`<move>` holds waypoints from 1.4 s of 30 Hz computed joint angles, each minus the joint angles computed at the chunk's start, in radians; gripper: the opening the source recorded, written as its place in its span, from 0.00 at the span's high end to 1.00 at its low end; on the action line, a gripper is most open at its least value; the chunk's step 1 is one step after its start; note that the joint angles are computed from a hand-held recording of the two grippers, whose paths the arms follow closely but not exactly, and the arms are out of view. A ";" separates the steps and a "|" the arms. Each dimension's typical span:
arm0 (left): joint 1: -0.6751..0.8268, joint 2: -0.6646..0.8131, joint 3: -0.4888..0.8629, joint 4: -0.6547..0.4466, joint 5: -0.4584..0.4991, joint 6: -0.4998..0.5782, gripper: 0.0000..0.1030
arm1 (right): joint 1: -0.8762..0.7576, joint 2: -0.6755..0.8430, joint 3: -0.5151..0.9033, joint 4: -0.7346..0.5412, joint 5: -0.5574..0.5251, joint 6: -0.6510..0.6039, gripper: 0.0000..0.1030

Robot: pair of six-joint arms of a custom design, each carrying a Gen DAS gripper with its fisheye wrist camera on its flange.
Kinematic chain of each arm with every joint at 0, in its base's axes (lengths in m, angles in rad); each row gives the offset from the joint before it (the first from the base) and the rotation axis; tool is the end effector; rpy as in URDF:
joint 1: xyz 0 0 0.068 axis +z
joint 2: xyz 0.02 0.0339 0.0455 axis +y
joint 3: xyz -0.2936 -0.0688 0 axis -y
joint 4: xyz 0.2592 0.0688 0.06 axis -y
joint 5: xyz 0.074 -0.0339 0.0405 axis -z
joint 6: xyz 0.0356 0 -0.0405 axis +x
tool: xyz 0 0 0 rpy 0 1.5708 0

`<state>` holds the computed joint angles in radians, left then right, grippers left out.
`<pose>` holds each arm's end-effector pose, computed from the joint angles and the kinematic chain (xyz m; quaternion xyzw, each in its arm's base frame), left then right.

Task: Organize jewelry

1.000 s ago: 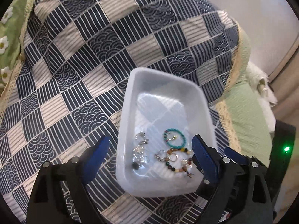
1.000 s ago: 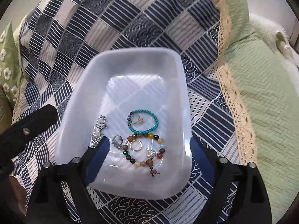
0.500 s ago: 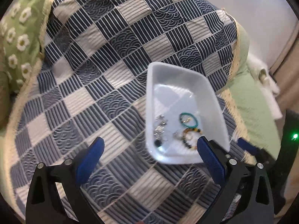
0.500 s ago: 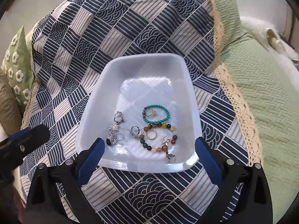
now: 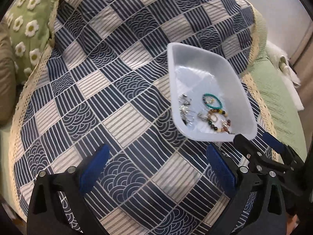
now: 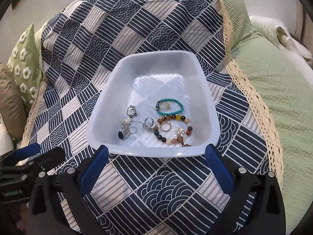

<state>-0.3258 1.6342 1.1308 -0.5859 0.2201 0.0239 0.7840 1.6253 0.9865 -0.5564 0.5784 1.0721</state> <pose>0.3243 -0.1178 0.2376 0.1937 0.9460 -0.1411 0.2183 0.2389 0.2107 0.2037 0.1879 0.9242 -0.0247 0.3315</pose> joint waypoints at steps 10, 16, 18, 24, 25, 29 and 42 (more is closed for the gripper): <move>0.002 0.017 -0.001 0.026 0.000 -0.004 0.08 | -0.016 0.010 -0.009 0.017 -0.025 -0.008 0.06; -0.017 0.017 -0.008 0.028 -0.016 0.013 0.08 | -0.015 0.007 -0.013 0.014 -0.027 -0.002 0.06; -0.020 0.016 -0.010 0.029 -0.016 0.023 0.08 | -0.016 0.006 -0.014 0.013 -0.029 0.001 0.06; -0.024 0.010 -0.018 0.040 -0.027 0.031 0.08 | -0.019 0.006 -0.013 0.013 -0.034 -0.002 0.06; -0.024 0.009 -0.018 0.041 -0.028 0.030 0.08 | -0.020 0.005 -0.013 0.013 -0.034 -0.003 0.06; -0.023 0.010 -0.018 0.038 -0.019 0.035 0.08 | -0.022 -0.002 -0.020 0.017 -0.033 0.006 0.06; -0.030 0.017 -0.017 0.031 -0.018 0.053 0.08 | -0.030 0.003 -0.023 0.022 -0.045 -0.002 0.06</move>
<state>-0.3562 1.6516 1.1138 -0.5553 0.2024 0.0771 0.7544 1.6281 0.9636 -0.5345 0.5336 1.0696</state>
